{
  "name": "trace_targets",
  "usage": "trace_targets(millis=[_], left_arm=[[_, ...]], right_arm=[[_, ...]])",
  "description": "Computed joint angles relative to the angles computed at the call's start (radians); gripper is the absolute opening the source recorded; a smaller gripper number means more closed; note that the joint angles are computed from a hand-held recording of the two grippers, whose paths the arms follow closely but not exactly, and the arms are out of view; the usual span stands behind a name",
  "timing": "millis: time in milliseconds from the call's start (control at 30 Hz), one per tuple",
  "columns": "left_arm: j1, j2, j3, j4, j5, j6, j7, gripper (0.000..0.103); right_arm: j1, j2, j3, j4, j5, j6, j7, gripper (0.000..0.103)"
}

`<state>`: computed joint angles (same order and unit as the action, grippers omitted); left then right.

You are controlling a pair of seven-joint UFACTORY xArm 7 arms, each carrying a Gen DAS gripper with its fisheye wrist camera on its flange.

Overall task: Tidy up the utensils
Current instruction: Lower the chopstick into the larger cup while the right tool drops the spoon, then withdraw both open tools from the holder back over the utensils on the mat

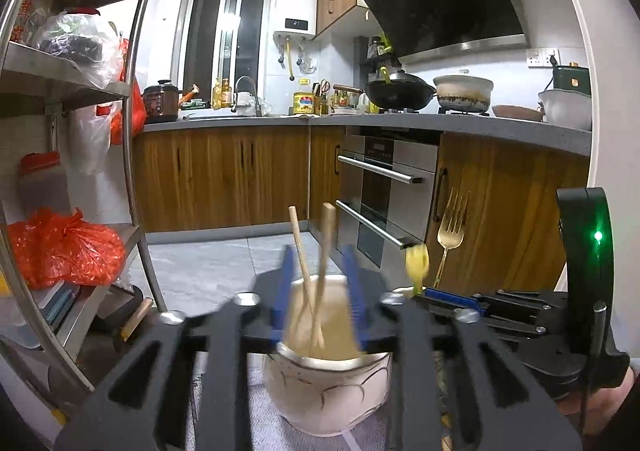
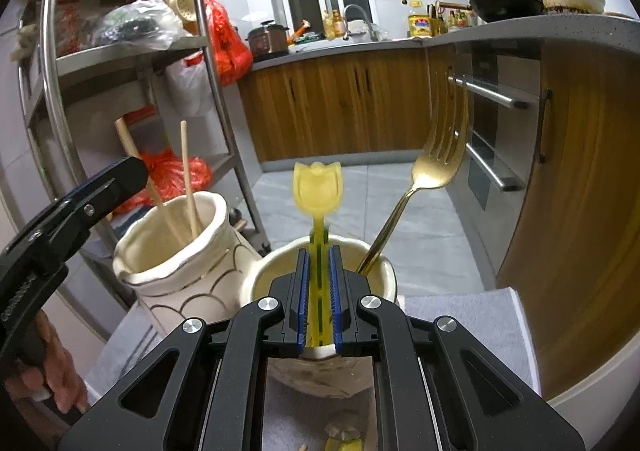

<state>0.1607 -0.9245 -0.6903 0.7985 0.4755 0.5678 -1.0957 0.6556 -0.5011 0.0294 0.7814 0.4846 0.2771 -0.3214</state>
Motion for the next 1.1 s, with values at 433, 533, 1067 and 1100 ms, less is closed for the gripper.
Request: trace_targets(millis=[433, 533, 1067, 1100], left_arm=[[-0.073, -0.105, 0.026, -0.031, -0.048, 0.077, -0.007, 0.088], [-0.092, -0.124, 0.037, -0.035, -0.064, 0.082, 0.000, 0.098], [-0.168, -0.153, -0.004, 0.002, -0.143, 0.225, 0.060, 0.098], [-0.173, -0.147, -0.010, 0.007, -0.148, 0.241, 0.064, 0.098]], right_arm=[[0.060, -0.179, -0.056, -0.119, -0.004, -0.070, -0.010, 0.067], [0.079, -0.234, -0.078, -0.151, -0.016, -0.095, -0.004, 0.094], [-0.076, -0.399, -0.060, -0.210, -0.187, 0.063, 0.067, 0.098], [-0.096, -0.406, -0.049, -0.216, -0.198, 0.070, 0.070, 0.098]])
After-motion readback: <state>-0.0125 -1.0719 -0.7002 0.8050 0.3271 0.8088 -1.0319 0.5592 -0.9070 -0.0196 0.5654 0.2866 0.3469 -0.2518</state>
